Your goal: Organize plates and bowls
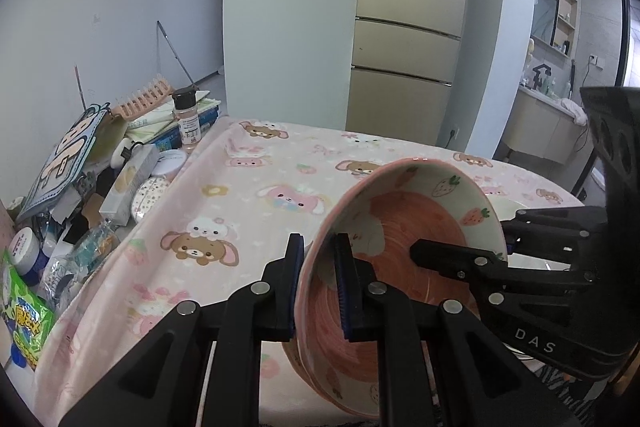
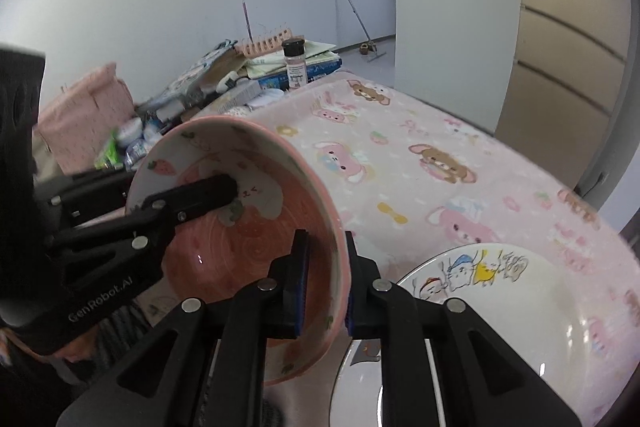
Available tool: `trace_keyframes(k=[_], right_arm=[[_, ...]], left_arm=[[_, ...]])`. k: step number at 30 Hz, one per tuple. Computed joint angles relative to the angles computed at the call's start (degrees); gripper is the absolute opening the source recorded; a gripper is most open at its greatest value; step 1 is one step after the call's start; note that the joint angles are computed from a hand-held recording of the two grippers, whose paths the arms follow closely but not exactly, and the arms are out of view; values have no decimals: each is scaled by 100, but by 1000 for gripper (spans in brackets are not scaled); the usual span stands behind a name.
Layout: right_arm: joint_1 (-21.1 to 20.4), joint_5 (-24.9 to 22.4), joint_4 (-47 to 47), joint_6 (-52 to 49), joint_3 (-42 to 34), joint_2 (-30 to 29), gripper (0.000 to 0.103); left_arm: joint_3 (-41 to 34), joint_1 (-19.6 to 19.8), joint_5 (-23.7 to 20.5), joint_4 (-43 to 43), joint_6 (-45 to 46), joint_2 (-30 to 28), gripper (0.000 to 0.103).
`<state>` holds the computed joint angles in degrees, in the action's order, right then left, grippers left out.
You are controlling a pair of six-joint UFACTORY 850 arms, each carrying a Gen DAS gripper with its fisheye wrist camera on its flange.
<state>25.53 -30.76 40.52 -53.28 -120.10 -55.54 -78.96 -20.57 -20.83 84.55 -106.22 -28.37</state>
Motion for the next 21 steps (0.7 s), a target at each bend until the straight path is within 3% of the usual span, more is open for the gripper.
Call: trace_keyframes(k=[10,17,21], right_arm=[[181,939,-830,98,440,208,16],[164,999,-565,-226,486,240,15],[91,787,-162,-422,387,202,15]], left_arm=[[-188,-59,-400,-495,573,-163,15],[-199,-49,-457,-476,558,-191,15],[-158,-41,-396,-387,406,-158,15]])
